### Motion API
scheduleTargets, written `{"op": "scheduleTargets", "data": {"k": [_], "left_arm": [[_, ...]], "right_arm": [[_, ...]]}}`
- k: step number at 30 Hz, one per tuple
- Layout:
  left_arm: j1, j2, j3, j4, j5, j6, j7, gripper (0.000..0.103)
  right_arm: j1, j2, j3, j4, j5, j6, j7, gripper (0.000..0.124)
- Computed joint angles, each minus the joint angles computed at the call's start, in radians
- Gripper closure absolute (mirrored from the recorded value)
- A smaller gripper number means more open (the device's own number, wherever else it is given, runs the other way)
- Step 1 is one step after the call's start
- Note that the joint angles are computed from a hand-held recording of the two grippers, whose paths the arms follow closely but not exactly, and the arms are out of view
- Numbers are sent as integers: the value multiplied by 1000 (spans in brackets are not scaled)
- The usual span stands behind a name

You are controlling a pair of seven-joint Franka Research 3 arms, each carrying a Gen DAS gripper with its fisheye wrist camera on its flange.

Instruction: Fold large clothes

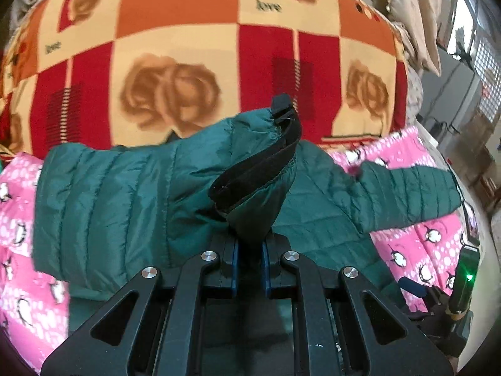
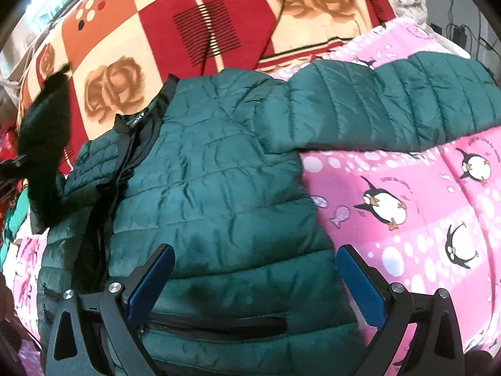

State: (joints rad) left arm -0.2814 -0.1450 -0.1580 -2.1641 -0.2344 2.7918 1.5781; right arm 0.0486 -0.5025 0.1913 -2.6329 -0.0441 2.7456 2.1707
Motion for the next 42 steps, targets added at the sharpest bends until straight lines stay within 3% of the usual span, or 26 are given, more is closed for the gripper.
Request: {"op": "scheduleTargets", "data": {"k": [13,17,19,20,22,26,28,30,33,36,42], "left_arm": [[0,198,-88,111,116,-48,-115,93],[16,227,-111,118,53,-56,-78,93],[19,231,-114,121,-35,-65,-12,78],[49,231,-144,125,-155,-79,92,71],[61,217,-151,125,-281,-105,193,52],[59,141,-115,100,-372,-171,268,47],[53,83,-84,65,-390,-171,290,34],[48,15,-45,13,-404,-149,312,32],[54,-69,9,-56,-351,-119,294,32],[92,-129,39,-124,-229,-66,199,32],[118,-153,129,-183,-147,-49,96,32]], "right_arm": [[22,15,-52,-20,73,13,-63,21],[10,12,-41,-17,72,-5,-59,21],[4,5,-33,-19,63,-14,-53,21],[3,1,-31,-19,60,-18,-51,21],[0,-6,-26,-18,52,-29,-45,21],[-4,-24,-23,-14,40,-33,-39,21],[3,-23,-29,-8,45,-23,-45,21],[17,-15,-39,7,60,-7,-61,21],[94,33,-100,49,147,18,-141,21],[180,101,-158,105,279,37,-245,21],[232,277,-170,229,445,86,-358,22]]}}
